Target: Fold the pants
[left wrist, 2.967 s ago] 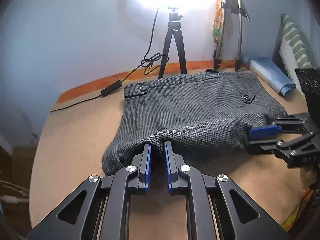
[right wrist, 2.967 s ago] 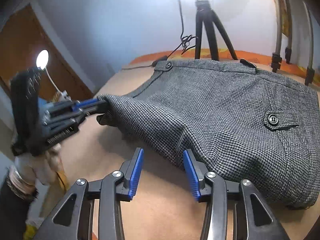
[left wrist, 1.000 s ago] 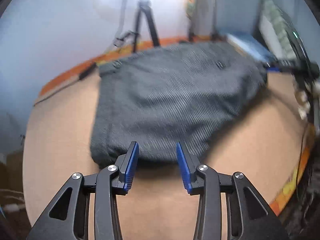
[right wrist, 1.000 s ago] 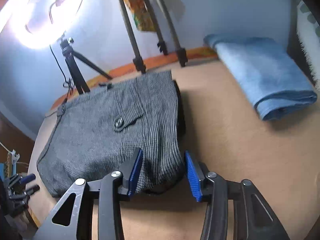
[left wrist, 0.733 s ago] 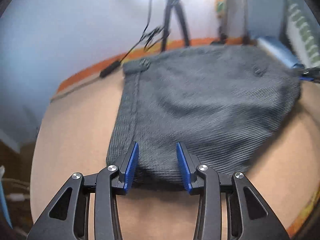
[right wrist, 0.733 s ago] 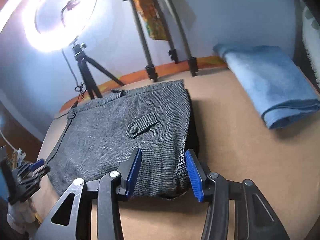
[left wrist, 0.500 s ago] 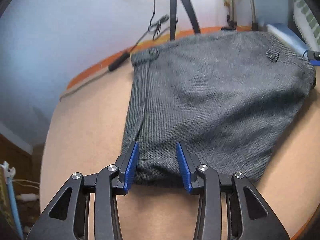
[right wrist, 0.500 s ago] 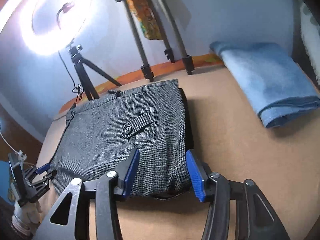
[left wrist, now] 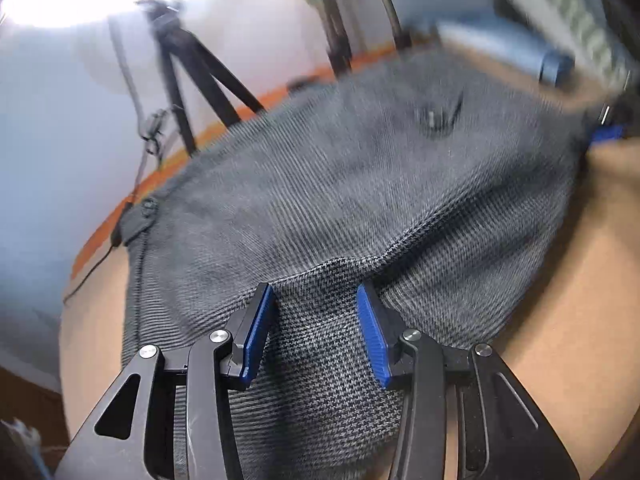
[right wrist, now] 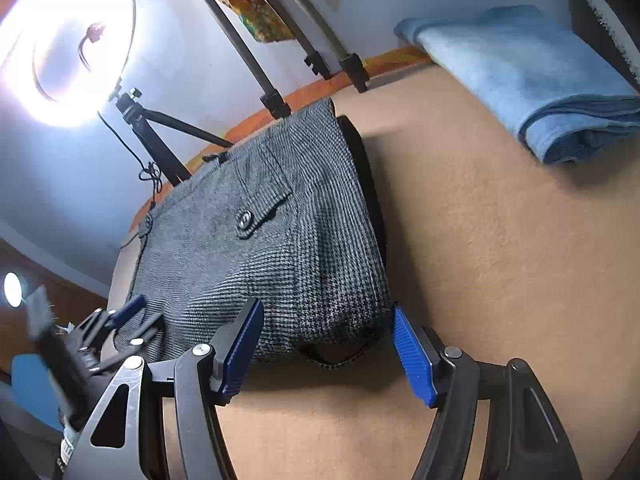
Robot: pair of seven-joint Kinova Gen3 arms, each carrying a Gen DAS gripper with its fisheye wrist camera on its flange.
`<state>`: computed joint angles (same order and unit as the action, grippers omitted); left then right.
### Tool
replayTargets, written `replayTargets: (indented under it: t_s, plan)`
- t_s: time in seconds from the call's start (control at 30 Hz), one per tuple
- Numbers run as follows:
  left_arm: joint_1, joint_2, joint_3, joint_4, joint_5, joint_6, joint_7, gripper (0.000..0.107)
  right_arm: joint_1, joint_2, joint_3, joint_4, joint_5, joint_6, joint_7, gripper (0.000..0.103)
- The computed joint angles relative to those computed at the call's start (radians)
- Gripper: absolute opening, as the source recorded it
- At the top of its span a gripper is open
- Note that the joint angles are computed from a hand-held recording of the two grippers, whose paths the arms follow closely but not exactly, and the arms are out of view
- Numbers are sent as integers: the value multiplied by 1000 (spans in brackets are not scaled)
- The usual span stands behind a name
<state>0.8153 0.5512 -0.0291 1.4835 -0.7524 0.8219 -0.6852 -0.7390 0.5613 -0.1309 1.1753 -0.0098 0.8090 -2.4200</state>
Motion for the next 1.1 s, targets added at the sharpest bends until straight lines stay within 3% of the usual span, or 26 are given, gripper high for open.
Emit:
replayTargets:
  t_s: [0.1, 0.2, 0.37, 0.6, 0.87, 1.1]
  plan:
    - [-42, -12, 40, -13, 18, 20, -7, 43, 7, 1, -6, 0, -10, -6, 4, 68]
    - [-29, -47, 11, -17, 47, 50, -24, 43, -4, -13, 4, 6, 8, -15, 1, 68]
    - [-79, -131, 47, -54, 106, 125, -55, 43, -3, -40, 5, 26, 20, -31, -3, 68]
    - [-81, -182, 89, -210, 95, 269, -99, 43, 18, -105, 7, 107, 35, -78, -6, 68]
    - [-57, -171, 92, -172, 102, 173, 34, 44, 98, -140, -26, 200, -35, -135, 8, 68]
    - [-27, -128, 78, -103, 101, 107, 142, 44, 86, -129, -42, 206, -75, -166, 16, 68]
